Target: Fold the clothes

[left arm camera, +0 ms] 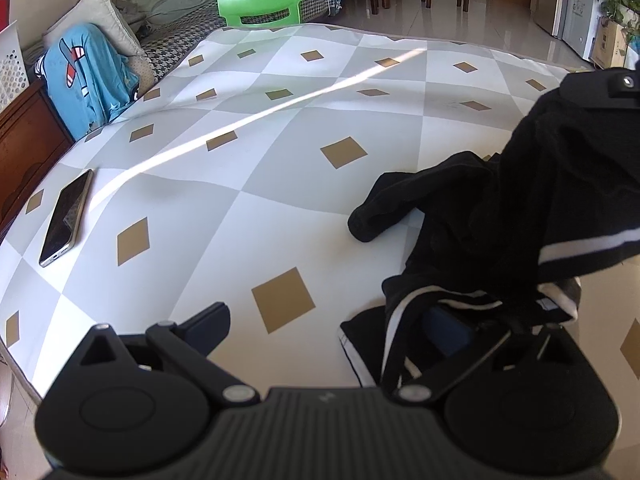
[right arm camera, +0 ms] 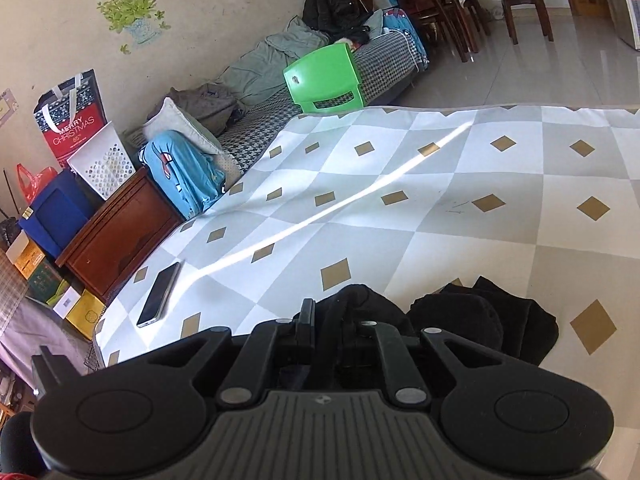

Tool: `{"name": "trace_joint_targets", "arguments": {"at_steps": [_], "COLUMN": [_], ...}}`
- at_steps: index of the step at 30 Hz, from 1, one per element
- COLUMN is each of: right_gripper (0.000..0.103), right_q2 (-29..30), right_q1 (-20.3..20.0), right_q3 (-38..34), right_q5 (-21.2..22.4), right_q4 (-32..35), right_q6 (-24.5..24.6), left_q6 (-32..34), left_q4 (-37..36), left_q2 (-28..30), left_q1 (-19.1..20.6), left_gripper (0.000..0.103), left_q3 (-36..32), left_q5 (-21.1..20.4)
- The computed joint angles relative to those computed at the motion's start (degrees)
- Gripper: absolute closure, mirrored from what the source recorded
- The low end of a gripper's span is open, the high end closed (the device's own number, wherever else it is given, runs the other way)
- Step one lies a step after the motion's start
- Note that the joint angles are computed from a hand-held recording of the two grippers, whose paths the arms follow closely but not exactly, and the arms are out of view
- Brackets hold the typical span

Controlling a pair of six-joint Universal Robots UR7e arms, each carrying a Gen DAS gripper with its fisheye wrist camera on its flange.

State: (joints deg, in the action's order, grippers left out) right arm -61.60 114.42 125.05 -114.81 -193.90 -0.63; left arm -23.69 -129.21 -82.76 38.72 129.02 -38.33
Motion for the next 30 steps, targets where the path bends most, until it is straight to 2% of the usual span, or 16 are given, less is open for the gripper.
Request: {"name": "trace_joint_targets", "arguments": {"at_steps": [7, 13, 16, 18, 24, 30], "right_gripper": [0.092, 0.087, 0.080, 0.069, 0.048, 0.044], "right_q2": [4.0, 6.4, 6.9, 7.2, 6.2, 2.2], "right_q1": [-3.4, -6.3, -7.4, -7.7, -6.4, -5.4], "right_q3": [-3.0, -4.1, -4.3, -4.6, -5.6, -4.0], "right_q5": [1.3, 2.9, 4.4, 4.9, 4.1, 2.1], "right_q4": [-0.4, -0.5, -0.4, -0.3, 3.9, 4.4], "right_q6": [-1.7, -0.1, 0.7, 0.9, 0.1, 0.3], "left_q6": [-0.3, 0.6, 1.0, 1.8, 1.1, -0.7], "left_q4": [-1.5, -5.7, -7.7, -9.1, -13.3, -13.8], "left_q2": [-0.6, 1.3, 2.8, 4.1, 9.4, 10.9], "left_q1": [-0.8, -0.6, -0.3, -0.1, 1.1, 2.8], "left_gripper": [0.000, 0.000, 0.000, 0.000, 0.000, 0.000], "left_q3": [-0.2, -0.7, -1.2, -1.5, -3.2, -4.4], "left_q5": [-0.6, -1.1, -2.5, -3.3, -1.0, -1.8]}}
